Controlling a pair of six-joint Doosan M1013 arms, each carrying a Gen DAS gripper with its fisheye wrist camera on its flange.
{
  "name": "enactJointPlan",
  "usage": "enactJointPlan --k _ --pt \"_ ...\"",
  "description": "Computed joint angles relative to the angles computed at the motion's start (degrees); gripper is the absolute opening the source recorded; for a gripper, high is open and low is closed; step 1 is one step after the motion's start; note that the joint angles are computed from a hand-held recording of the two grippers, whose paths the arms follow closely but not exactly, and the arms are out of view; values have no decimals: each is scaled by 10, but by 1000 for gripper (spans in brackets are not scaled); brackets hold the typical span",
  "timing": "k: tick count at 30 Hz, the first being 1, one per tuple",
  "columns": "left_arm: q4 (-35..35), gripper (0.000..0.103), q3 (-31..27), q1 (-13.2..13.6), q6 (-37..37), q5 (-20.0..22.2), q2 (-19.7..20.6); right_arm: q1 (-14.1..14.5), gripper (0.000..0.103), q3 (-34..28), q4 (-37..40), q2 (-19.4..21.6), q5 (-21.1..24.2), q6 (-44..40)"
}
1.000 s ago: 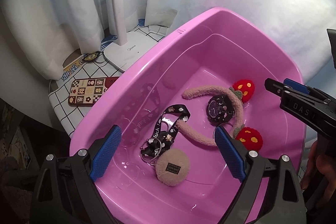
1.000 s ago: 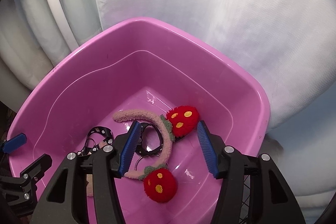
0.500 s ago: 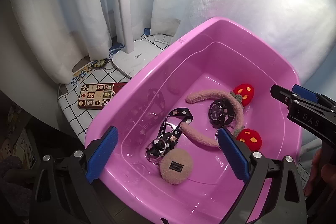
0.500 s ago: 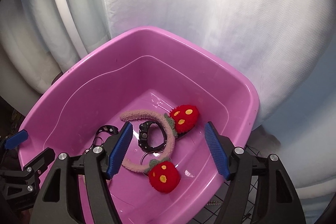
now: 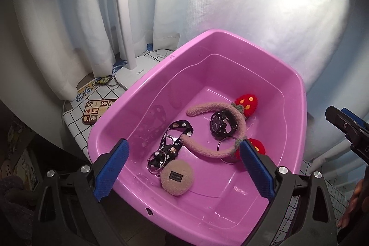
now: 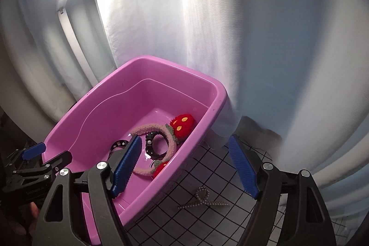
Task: Organize jewelry
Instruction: 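Move both tools back over the cloth toward the pearl claw clip and brown hair clip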
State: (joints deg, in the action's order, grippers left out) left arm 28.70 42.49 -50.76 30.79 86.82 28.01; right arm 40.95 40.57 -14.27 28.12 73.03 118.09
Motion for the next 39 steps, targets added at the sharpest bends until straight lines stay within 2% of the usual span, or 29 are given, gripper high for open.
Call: enactJointPlan --k 8,16,21,29,35,39 --pt "8 95 -50 -24 10 2 24 -13 74 142 -34 -94 -34 69" --pt "15 95 -113 -59 44 -7 60 -24 74 266 -65 -181 -42 140" --pt "19 96 -150 -82 58 -14 84 -37 74 331 -59 -224 -48 170" --pt "14 96 -196 -114 62 2 121 -58 74 398 -12 -259 -73 144" --pt "6 96 -182 -130 32 22 135 -72 74 445 38 -276 -107 94" --pt "-6 96 -148 -129 2 16 132 -81 74 468 64 -279 -124 64"
